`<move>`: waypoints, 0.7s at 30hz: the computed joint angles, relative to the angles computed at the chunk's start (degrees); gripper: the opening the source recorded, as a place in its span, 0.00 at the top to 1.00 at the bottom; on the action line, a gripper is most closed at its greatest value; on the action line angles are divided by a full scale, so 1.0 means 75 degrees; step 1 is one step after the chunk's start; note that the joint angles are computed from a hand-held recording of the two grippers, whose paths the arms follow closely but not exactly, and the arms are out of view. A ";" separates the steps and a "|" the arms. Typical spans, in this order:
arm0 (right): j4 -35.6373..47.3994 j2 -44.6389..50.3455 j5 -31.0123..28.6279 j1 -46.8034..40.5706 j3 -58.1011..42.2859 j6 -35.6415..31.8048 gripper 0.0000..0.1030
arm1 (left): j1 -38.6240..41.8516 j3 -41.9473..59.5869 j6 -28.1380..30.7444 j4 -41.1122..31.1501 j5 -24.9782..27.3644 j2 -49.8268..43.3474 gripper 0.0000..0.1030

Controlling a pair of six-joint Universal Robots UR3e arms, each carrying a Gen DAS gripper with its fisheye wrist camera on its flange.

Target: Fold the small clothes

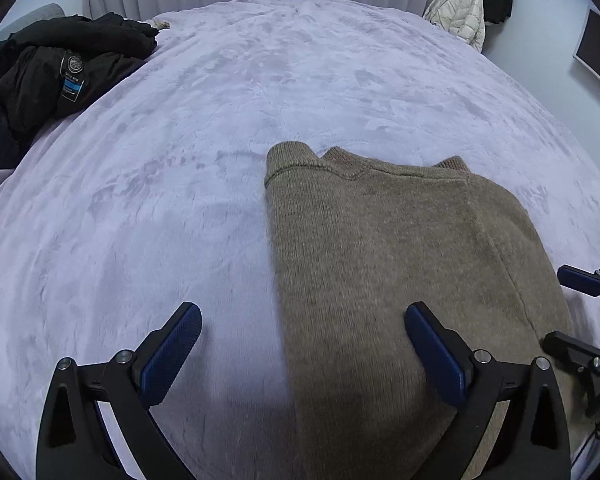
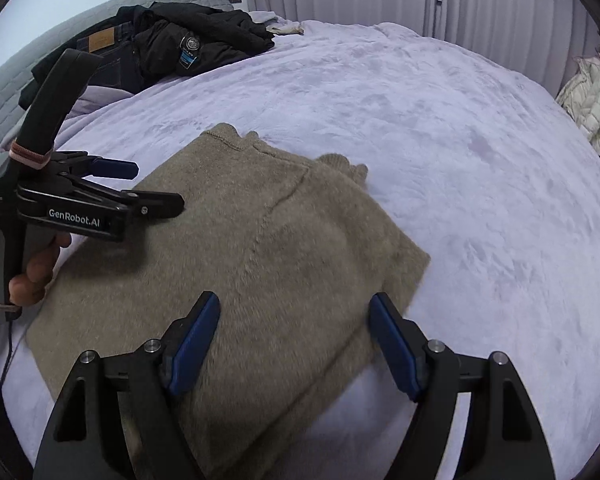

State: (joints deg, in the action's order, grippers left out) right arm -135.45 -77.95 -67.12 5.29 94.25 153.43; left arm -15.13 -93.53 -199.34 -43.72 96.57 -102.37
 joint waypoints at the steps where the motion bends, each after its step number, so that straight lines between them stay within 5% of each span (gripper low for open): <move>1: 0.0075 -0.0365 0.0022 -0.0169 0.0338 0.0055 0.22 | 0.0026 -0.0324 0.0036 -0.0045 -0.0130 0.0358 0.01; 5: 0.0736 -0.2109 -0.0107 -0.0890 0.1494 0.0186 0.22 | 0.0931 -0.2013 0.0859 -0.0484 -0.1970 0.2679 0.01; 9: 0.1647 -0.3834 0.0610 -0.2202 0.2296 0.0075 0.19 | 0.2297 -0.3042 0.1683 -0.1384 -0.3304 0.4505 0.01; 12: 0.2251 -0.4033 0.1360 -0.2924 0.2412 0.0544 0.14 | 0.2611 -0.2996 0.1419 -0.1535 -0.3609 0.3920 0.01; 14: 0.2295 -0.3388 0.1465 -0.2692 0.2153 0.1129 0.14 | 0.2808 -0.3101 0.1315 -0.1242 -0.4270 0.3374 0.01; 21: 0.1491 -0.0734 0.2284 -0.1546 0.1027 0.2068 0.13 | 0.1961 -0.1943 0.0581 -0.0155 -0.4553 0.1137 0.01</move>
